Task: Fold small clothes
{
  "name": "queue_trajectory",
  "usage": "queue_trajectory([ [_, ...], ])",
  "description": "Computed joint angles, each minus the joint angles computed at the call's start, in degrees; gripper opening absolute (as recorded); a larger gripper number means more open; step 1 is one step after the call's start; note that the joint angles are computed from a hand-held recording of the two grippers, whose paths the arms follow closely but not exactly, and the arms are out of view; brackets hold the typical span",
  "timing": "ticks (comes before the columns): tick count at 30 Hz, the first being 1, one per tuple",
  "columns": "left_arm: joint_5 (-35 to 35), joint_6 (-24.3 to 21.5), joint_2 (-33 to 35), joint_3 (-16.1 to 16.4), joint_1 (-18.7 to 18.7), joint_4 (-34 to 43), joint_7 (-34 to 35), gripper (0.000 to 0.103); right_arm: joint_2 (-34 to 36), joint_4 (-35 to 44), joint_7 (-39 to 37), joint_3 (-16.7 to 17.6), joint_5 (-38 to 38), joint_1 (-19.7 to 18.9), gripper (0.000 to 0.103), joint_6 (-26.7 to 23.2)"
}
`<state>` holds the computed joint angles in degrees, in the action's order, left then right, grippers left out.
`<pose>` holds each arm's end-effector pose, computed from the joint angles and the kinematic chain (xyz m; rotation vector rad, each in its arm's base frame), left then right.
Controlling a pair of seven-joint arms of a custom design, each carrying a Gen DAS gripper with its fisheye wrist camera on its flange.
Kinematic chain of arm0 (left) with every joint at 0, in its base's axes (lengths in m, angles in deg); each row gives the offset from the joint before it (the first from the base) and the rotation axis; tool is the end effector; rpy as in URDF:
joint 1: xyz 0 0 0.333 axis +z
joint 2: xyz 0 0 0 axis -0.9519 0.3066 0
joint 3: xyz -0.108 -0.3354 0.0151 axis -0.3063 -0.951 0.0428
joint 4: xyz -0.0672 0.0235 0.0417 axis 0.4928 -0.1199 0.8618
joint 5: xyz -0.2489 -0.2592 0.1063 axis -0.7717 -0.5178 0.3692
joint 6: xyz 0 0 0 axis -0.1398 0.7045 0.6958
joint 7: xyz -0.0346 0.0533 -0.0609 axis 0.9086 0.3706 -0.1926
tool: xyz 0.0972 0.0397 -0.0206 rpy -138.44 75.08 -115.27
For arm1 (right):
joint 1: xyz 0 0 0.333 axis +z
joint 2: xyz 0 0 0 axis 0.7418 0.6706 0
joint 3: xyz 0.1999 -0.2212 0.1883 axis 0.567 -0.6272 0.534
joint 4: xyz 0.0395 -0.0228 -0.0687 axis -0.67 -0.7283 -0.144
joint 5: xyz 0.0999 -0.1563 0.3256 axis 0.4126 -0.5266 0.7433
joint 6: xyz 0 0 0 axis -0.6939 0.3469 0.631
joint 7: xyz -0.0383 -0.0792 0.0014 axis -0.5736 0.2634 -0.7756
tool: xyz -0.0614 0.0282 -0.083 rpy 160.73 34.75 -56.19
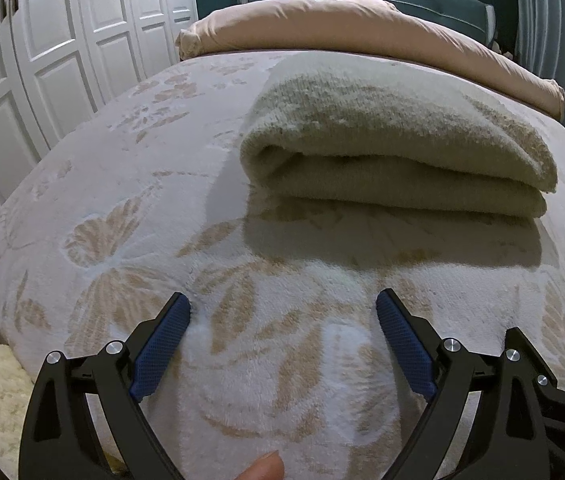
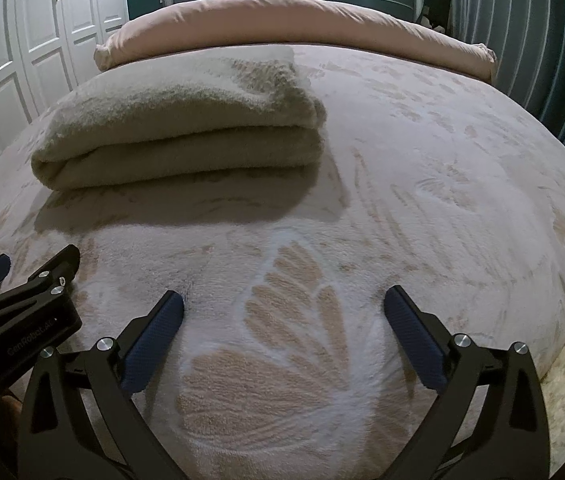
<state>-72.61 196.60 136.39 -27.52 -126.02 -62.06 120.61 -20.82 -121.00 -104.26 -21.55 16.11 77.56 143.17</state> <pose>0.6270 -0.3154 0.2355 -1.7288 1.8807 -0.6265 0.6118 0.2611 0.2404 -1.5801 2.1231 -0.7750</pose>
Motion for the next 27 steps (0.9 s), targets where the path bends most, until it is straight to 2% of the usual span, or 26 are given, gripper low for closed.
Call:
queue_trajectory([
  [27, -0.34, 0.22, -0.04, 0.23, -0.34, -0.29, 0.16, 0.092, 0.03, -0.1, 0.89, -0.06, -0.97, 0.02, 0.098, 0.08],
])
